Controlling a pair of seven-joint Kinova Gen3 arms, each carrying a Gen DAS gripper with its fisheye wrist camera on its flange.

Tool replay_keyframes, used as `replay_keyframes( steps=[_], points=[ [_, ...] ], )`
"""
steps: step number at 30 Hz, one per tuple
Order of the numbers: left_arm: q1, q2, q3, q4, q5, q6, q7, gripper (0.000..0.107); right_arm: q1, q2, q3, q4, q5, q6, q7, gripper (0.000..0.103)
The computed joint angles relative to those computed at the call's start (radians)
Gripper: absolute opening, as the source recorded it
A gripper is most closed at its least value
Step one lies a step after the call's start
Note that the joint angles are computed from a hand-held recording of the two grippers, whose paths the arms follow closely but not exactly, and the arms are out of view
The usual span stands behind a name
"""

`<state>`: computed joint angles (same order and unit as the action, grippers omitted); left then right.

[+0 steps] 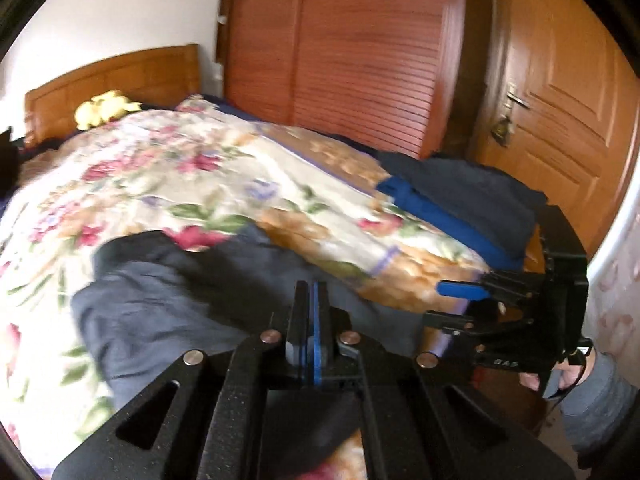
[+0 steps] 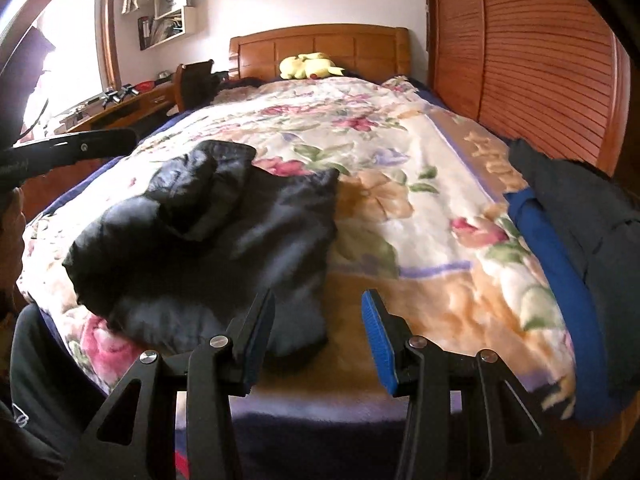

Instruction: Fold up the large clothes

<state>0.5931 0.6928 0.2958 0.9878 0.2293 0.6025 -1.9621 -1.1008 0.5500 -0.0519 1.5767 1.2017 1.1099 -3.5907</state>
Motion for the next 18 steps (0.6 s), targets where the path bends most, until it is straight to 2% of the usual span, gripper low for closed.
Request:
replay_keyframes(
  steps=[7,12,18],
  points=[
    [-0.100,-0.061,-0.003,0.131,0.019,-0.079,-0.019,0.012,0.030,0.035,0.016,-0.077,0.022,-0.063,0.082,0.047],
    [-0.149,-0.102,-0.007,0.235,0.007,-0.150,-0.028,0.030,0.048,0.065,0.049,-0.155,0.031,-0.143,0.160,0.047],
    [-0.193,-0.131,-0.022,0.327,-0.015,-0.202,-0.005,0.032,0.095,0.112,0.078,-0.263,-0.018,-0.280,0.303,0.047]
  ],
)
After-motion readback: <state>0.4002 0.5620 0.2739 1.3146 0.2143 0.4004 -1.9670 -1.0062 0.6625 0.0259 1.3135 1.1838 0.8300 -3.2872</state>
